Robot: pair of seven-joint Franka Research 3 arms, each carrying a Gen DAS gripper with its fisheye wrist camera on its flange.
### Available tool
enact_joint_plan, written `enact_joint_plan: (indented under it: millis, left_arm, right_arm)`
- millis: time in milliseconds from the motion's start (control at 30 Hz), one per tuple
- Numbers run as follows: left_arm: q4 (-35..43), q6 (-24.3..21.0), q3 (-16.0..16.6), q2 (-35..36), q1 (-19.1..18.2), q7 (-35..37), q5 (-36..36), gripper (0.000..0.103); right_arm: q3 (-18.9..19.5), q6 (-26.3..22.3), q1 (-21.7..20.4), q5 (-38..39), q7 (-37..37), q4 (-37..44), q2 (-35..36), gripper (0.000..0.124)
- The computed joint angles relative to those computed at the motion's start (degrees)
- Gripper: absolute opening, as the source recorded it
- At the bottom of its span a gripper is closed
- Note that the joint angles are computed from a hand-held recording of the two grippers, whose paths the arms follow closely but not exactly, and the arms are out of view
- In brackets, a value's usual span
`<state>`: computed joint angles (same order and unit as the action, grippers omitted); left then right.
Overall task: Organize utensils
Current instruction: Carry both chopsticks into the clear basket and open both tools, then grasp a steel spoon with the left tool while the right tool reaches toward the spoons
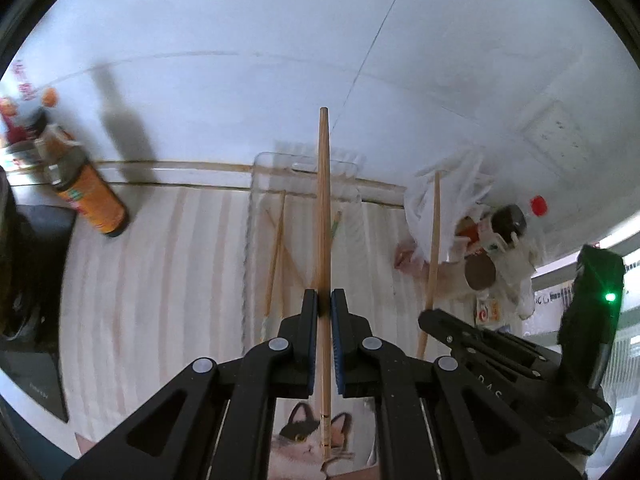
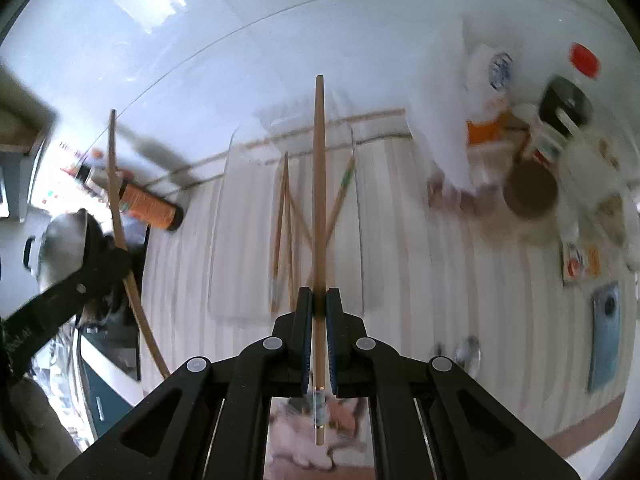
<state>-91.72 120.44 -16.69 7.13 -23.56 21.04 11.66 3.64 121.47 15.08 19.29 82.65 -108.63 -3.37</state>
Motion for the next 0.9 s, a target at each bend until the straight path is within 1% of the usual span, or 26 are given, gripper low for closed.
enact_joint_plan:
  millis: [67,233,333,400,533,600,633,667,700,733,767,800,833,867,900]
  left_arm:
    - [1.8,0.1,0.4,2.8,1.0,2.3,-2.2,0.004]
    - [5.1,-1.1,1.1,8.5,3.0,6.6,-6.7,0.004]
    - [6.7,-2.1,1.2,10.9,3.9,8.8,-8.8,0.004]
    - [7.2,-3.0,1.4,11.8,4.2,9.8,-9.5,0.005]
    - [5.8,-4.0,1.6,10.6,4.0,8.9,-9.3,0.007]
    - [6.0,-6.2,1.8,10.2,3.4,7.8,-7.8,0.009]
    - [6.2,-7.8,2.1,9.9,2.7,6.8,-6.0,0.014]
    - [6.6,-9.0,2.2,9.7,2.3,6.1,-4.6,0.027]
    - [6.2,-10.1,2.4,9.1,1.7,5.1,-2.6,0.036]
    - [5.7,-10.6,2.5,8.4,1.1,4.0,-0.6,0.050]
    - [5.4,-11.9,2.6,7.7,0.4,2.6,1.5,0.060]
    - [4.9,-12.9,2.6,7.0,-0.1,1.4,3.1,0.062]
    - [4.1,-12.9,2.4,6.2,-0.4,0.5,4.3,0.063]
    - [3.3,-13.3,2.3,5.4,-0.9,-0.9,6.0,0.068]
    - [3.3,-14.4,2.0,5.0,-1.6,-2.2,7.9,0.074]
  right_arm:
    - [0.3,0.2,0.3,-1.8,0.9,4.5,4.5,0.007]
    - [0.7,-2.2,1.7,-4.9,3.5,14.8,14.5,0.007]
    - [0.5,-3.9,2.6,-6.6,4.7,19.4,19.1,0.007]
    - [0.3,-4.9,3.0,-7.4,5.0,21.5,21.5,0.007]
    - [0.4,-8.7,3.4,-7.8,4.1,24.7,24.9,0.007]
    - [0.3,-10.3,3.5,-7.9,3.8,25.1,25.4,0.009]
    - [0.2,-10.5,3.6,-7.9,3.8,25.0,25.4,0.018]
    - [0.1,-10.0,3.6,-7.9,4.1,24.3,24.9,0.029]
    - [-0.1,-9.1,3.7,-8.3,4.3,23.2,24.1,0.032]
    - [-0.3,-8.2,3.8,-8.9,4.6,22.2,23.1,0.035]
    - [-0.4,-7.3,3.9,-9.5,4.8,21.2,22.1,0.038]
    - [-0.5,-6.8,3.9,-9.6,4.9,20.5,21.3,0.039]
    - [-0.6,-5.5,3.8,-10.0,5.1,18.7,19.6,0.043]
    - [-0.7,-4.7,3.8,-10.6,5.2,17.8,18.6,0.048]
    - [-0.8,-3.0,3.7,-11.3,5.5,15.6,16.8,0.050]
